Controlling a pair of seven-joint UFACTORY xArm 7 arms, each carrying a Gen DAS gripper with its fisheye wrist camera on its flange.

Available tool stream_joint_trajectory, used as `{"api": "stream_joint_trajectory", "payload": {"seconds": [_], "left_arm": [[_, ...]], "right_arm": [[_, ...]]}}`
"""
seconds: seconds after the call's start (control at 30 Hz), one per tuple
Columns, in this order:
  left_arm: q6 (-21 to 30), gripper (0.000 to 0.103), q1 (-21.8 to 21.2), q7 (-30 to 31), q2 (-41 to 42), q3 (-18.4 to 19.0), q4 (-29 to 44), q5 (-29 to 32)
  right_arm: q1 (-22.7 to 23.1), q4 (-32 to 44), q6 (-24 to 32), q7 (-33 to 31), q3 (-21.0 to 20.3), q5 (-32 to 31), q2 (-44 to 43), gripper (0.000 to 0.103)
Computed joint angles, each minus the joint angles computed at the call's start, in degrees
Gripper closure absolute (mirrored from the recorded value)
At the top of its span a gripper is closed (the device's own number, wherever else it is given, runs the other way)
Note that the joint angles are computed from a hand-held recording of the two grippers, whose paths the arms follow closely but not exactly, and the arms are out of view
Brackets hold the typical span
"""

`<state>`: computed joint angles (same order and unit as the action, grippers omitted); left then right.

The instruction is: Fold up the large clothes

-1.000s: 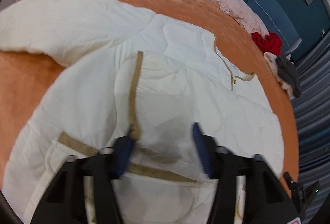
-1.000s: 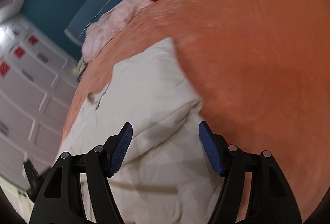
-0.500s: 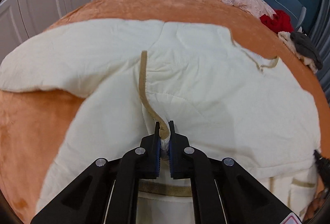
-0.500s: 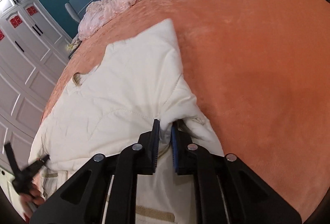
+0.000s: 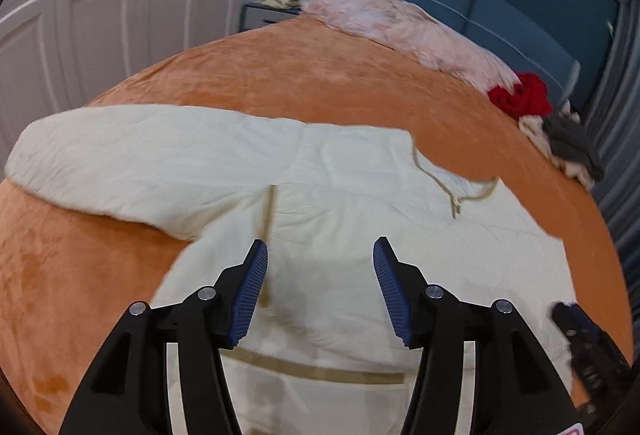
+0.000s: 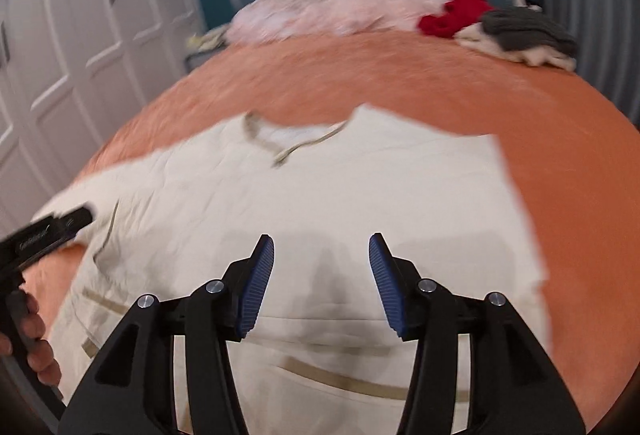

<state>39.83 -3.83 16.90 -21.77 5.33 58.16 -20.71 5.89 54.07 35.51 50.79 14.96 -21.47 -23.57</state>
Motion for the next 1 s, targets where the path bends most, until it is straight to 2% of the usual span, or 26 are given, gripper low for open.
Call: {"api": "stream_joint_trajectory", "payload": {"seconds": [0.13, 0.2, 0.27, 0.4, 0.6, 0.67, 0.73, 0.8, 0.83, 0.9, 1.0], "left_arm": [[-4.44, 0.05, -1.12, 0.8, 0.73, -3.27, -4.64, 3.14], [-6.05, 0.05, -1.56, 0.67, 1.98, -3.95, -6.52, 4.44], [-9.86, 0.049, -2.11, 1.35, 2.17, -3.9, -9.34, 4.57], [-12.17, 0.044, -2.99, 1.71, 1.64, -3.59, -10.93, 4.75], [-13.19, 0.037, -3.85, 1.71, 1.73, -3.29, -11.36, 5.07], [-11.94, 0.036, -4.76, 3.11, 1.28, -1.81, -11.02, 2.93], [-8.37, 0.036, -4.75, 3.51, 0.28, 0.42, -9.04, -0.23], [-4.21, 0.036, -4.12, 5.0, -0.89, 3.56, -6.75, -3.92], [-0.75, 0.034, -3.71, 6.81, -0.99, 6.76, -4.47, -7.05], [3.13, 0.03, -0.61, 7.49, 0.59, 9.61, -0.58, -8.8], [8.16, 0.03, 4.89, 7.98, 9.02, 15.04, 9.12, -11.04]], "right_arm": [[1.17, 1.89, -0.05, -0.2, 0.24, -0.52, 6.66, 0.057], [2.31, 0.77, 0.22, 1.03, 0.32, -0.69, 6.87, 0.057], [2.73, -1.02, -0.89, 2.56, 0.36, -2.07, 6.54, 0.057], [2.81, -2.01, 0.2, 6.49, 2.1, -6.67, 6.13, 0.057], [3.33, -3.0, -1.25, 9.24, 1.62, -9.97, 6.54, 0.057], [3.42, -2.98, -1.07, 9.74, 1.69, -10.74, 6.49, 0.057], [3.67, -3.05, -1.26, 9.98, 1.47, -10.75, 6.5, 0.057], [3.91, -3.4, -1.92, 10.02, 1.11, -10.26, 6.2, 0.057], [3.89, -3.4, -1.99, 10.15, 1.15, -10.26, 6.22, 0.057], [3.87, -2.96, -1.34, 10.38, 1.48, -10.63, 6.44, 0.057], [4.05, -2.79, -1.4, 10.37, 1.23, -10.5, 6.52, 0.057]]}}
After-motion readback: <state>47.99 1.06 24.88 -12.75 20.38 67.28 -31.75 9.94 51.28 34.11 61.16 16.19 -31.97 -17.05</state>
